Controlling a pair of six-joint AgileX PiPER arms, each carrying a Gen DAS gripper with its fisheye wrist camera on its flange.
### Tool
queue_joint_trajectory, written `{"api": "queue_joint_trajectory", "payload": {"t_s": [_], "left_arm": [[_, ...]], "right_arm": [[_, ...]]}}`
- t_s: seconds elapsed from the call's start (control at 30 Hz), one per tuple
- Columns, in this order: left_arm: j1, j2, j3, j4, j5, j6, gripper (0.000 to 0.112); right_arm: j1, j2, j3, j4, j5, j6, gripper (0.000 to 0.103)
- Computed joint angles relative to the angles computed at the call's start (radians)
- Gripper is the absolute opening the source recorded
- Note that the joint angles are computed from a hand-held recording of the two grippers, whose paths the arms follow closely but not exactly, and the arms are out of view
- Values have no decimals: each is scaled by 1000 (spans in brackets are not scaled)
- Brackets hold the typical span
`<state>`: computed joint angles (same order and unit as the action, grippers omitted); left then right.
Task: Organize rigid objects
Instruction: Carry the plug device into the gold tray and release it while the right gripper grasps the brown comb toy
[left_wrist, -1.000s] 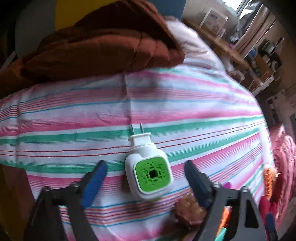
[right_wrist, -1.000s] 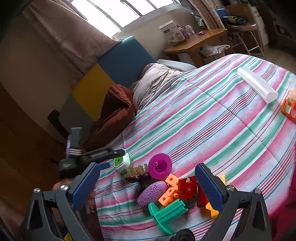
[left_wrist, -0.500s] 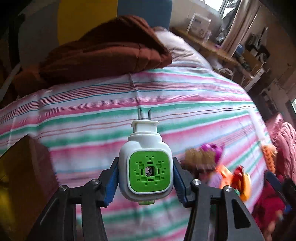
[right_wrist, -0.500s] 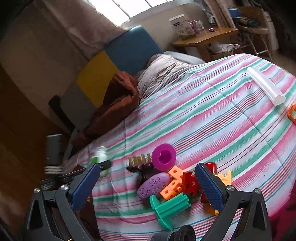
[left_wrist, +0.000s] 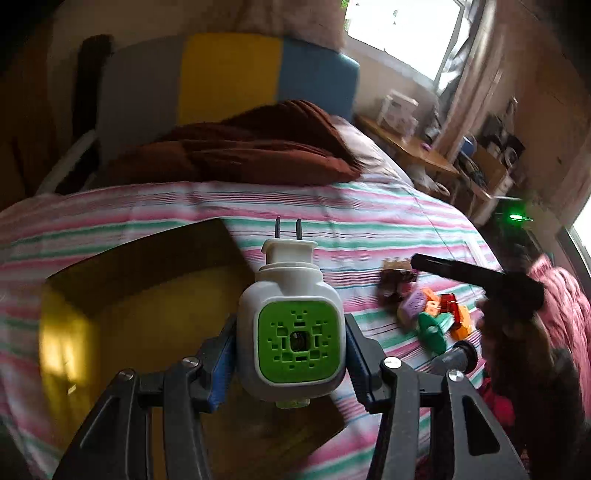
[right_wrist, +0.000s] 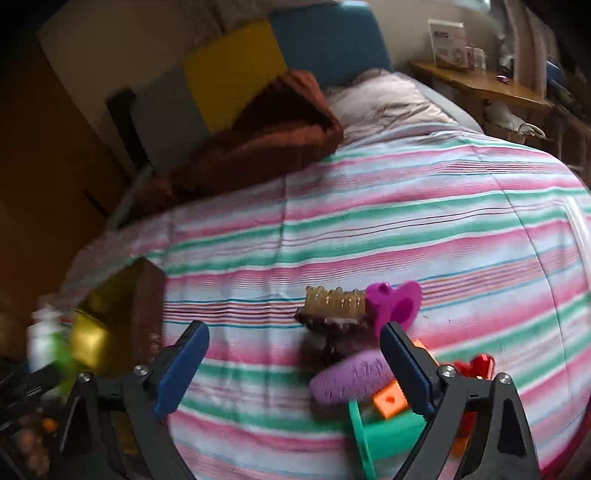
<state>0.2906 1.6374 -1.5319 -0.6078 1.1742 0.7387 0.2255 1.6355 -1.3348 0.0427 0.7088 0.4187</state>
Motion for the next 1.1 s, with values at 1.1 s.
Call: {"api": "queue_joint_trajectory", "payload": {"t_s": [1.1], "left_arm": [[173,497,-496,216,26,-201,53]], "right_arm": [[249,159,-65,-215,36,35,61]]}}
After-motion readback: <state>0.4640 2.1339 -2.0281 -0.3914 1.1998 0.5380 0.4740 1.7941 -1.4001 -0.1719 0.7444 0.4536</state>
